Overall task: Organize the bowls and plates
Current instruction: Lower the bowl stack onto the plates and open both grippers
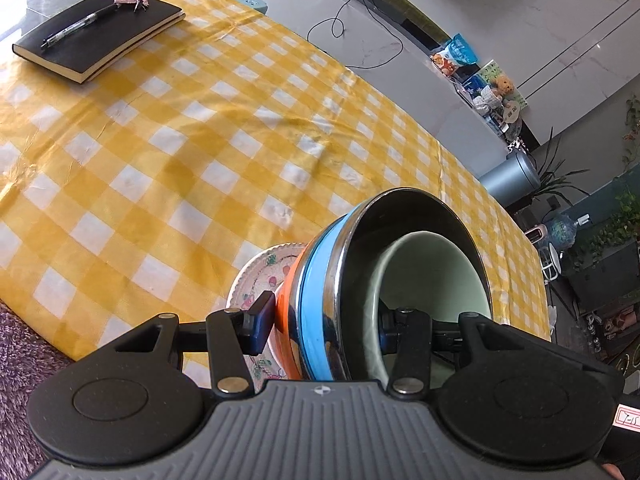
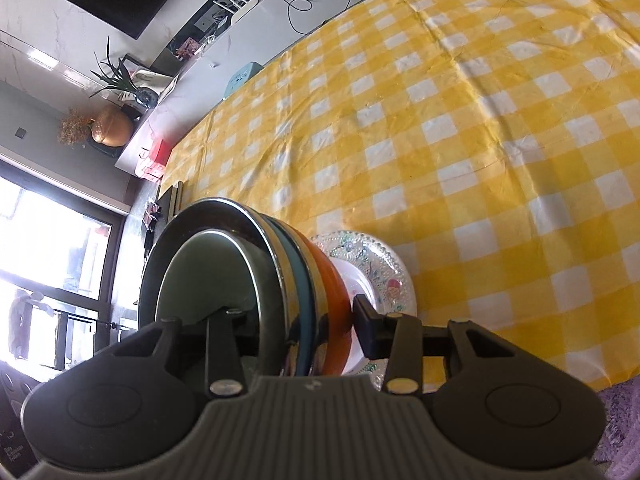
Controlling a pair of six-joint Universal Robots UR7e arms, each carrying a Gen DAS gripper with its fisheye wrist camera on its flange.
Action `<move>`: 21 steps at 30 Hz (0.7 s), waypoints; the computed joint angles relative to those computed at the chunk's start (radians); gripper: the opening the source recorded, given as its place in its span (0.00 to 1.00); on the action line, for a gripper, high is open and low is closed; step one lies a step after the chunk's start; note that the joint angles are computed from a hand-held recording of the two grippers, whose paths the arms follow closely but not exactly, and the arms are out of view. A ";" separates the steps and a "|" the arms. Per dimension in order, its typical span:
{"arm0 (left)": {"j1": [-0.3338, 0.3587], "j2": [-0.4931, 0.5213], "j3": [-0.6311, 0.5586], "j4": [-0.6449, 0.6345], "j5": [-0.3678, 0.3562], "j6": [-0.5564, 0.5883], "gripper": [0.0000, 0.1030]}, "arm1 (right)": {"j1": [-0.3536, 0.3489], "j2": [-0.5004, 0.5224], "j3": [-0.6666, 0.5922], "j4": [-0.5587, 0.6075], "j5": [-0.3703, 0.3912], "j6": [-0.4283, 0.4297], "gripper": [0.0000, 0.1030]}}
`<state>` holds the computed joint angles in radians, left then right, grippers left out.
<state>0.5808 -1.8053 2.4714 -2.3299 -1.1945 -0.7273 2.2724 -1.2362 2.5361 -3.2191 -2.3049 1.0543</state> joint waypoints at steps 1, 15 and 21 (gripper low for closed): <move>0.009 0.006 0.001 -0.009 -0.006 0.006 0.51 | -0.003 0.002 -0.002 0.003 -0.001 -0.002 0.40; 0.059 0.068 -0.005 -0.032 -0.024 0.028 0.51 | -0.074 0.017 0.010 -0.020 0.030 -0.039 0.38; 0.061 0.076 -0.008 -0.040 -0.023 0.041 0.51 | -0.082 0.025 0.013 -0.042 0.034 -0.056 0.39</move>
